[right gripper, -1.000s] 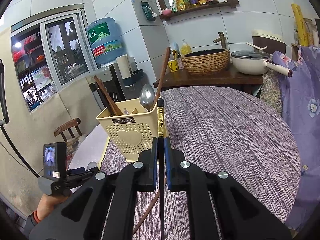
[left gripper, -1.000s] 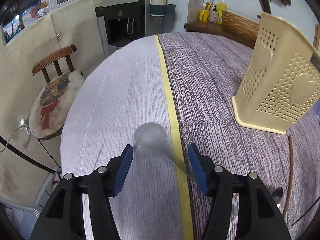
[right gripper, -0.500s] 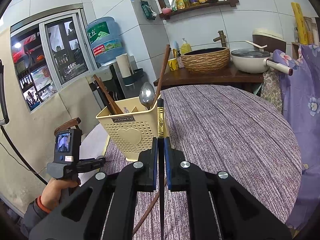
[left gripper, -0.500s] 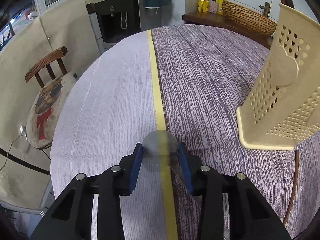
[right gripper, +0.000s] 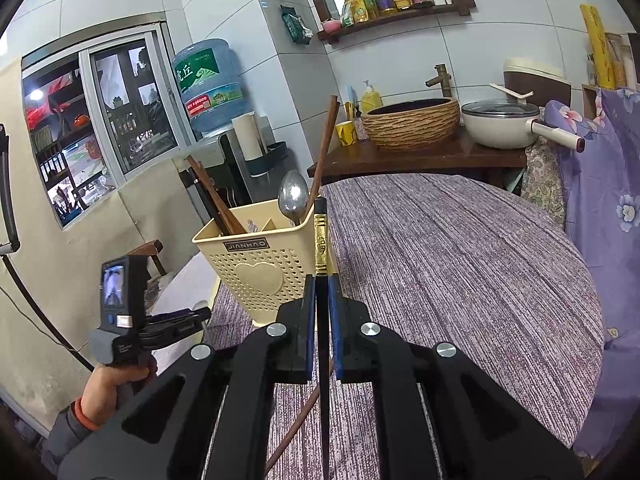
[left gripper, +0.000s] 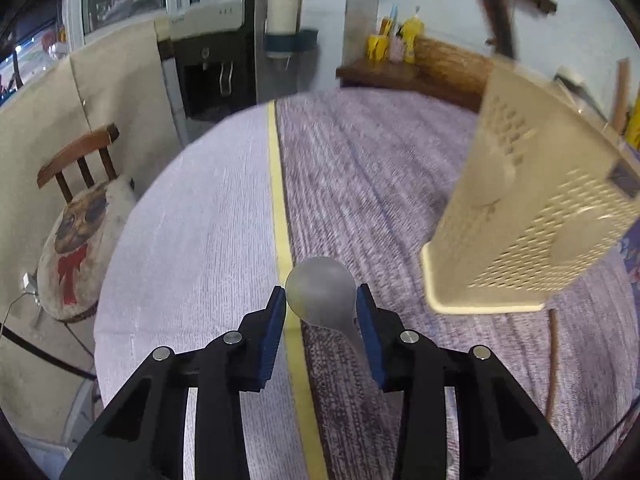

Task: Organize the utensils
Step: 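Carry the spoon and chopstick over the holder with both tools, then lower the spoon and chopstick into the holder and open both tools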

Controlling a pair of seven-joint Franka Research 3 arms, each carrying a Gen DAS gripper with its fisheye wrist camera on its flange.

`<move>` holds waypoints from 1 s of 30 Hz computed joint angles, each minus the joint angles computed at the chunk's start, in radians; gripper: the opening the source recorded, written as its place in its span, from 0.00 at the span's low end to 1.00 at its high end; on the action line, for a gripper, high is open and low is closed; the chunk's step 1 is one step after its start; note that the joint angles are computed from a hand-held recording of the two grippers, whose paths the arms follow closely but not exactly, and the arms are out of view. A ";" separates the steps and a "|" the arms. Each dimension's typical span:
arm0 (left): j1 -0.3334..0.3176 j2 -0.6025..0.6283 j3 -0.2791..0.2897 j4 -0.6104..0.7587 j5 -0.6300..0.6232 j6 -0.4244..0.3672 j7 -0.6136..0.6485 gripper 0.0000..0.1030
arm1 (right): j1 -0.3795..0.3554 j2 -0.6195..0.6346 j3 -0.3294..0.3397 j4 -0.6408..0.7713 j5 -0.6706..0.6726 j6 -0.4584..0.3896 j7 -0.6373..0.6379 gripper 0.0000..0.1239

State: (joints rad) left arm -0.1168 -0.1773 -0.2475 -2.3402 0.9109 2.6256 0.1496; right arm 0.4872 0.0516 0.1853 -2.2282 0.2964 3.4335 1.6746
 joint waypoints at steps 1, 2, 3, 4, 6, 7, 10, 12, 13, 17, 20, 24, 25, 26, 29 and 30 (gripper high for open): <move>0.005 -0.022 -0.011 -0.010 0.048 0.009 -0.044 0.35 | -0.007 -0.001 0.004 -0.003 -0.020 0.006 0.015 0.06; 0.008 -0.039 -0.021 -0.016 0.087 0.014 -0.079 0.35 | -0.016 -0.004 0.009 -0.008 -0.045 0.013 0.036 0.06; 0.012 -0.060 -0.031 -0.025 0.125 0.021 -0.113 0.35 | -0.018 -0.007 0.009 -0.012 -0.059 0.020 0.045 0.06; 0.015 -0.076 -0.037 -0.031 0.152 0.025 -0.135 0.35 | -0.021 -0.011 0.009 -0.019 -0.075 0.028 0.055 0.06; 0.022 -0.119 -0.057 -0.046 0.220 0.032 -0.195 0.35 | -0.024 -0.018 0.008 -0.027 -0.107 0.038 0.077 0.06; 0.025 -0.135 -0.065 -0.050 0.245 0.032 -0.219 0.34 | -0.026 -0.021 0.006 -0.031 -0.124 0.044 0.088 0.06; 0.023 -0.155 -0.072 -0.050 0.267 0.032 -0.224 0.13 | -0.032 -0.025 0.002 -0.034 -0.177 0.046 0.133 0.06; 0.015 -0.144 -0.067 -0.039 0.246 0.031 -0.186 0.13 | -0.032 -0.024 -0.001 -0.031 -0.196 0.043 0.148 0.06; 0.019 -0.144 -0.070 -0.039 0.252 0.031 -0.198 0.13 | -0.025 -0.023 -0.002 -0.030 -0.173 0.043 0.125 0.06; 0.022 -0.154 -0.051 -0.060 0.209 0.022 -0.204 0.14 | -0.017 -0.023 -0.004 -0.028 -0.142 0.042 0.098 0.06; 0.032 -0.162 -0.013 -0.091 0.115 0.051 -0.180 0.36 | -0.011 -0.025 -0.006 -0.027 -0.106 0.035 0.068 0.06; 0.062 -0.128 -0.015 -0.082 0.055 0.017 -0.144 0.39 | -0.018 -0.023 -0.005 -0.023 -0.117 0.028 0.085 0.06; 0.060 -0.110 -0.006 -0.075 0.032 0.020 -0.111 0.39 | -0.017 -0.023 -0.005 -0.023 -0.116 0.028 0.084 0.06; 0.057 -0.101 0.005 -0.076 0.010 0.034 -0.085 0.39 | -0.017 -0.023 -0.005 -0.023 -0.117 0.028 0.084 0.06; 0.038 -0.075 0.018 -0.079 -0.076 0.061 -0.007 0.39 | -0.010 -0.023 -0.005 -0.021 -0.093 0.027 0.061 0.06; 0.028 -0.075 0.015 -0.085 -0.099 0.071 0.014 0.39 | -0.010 -0.023 -0.005 -0.022 -0.091 0.027 0.059 0.06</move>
State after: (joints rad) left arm -0.0889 -0.2527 -0.2328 -2.4256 0.8118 2.6970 0.1635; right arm 0.4771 0.0282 0.1806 -2.2500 0.2058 3.4608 1.7338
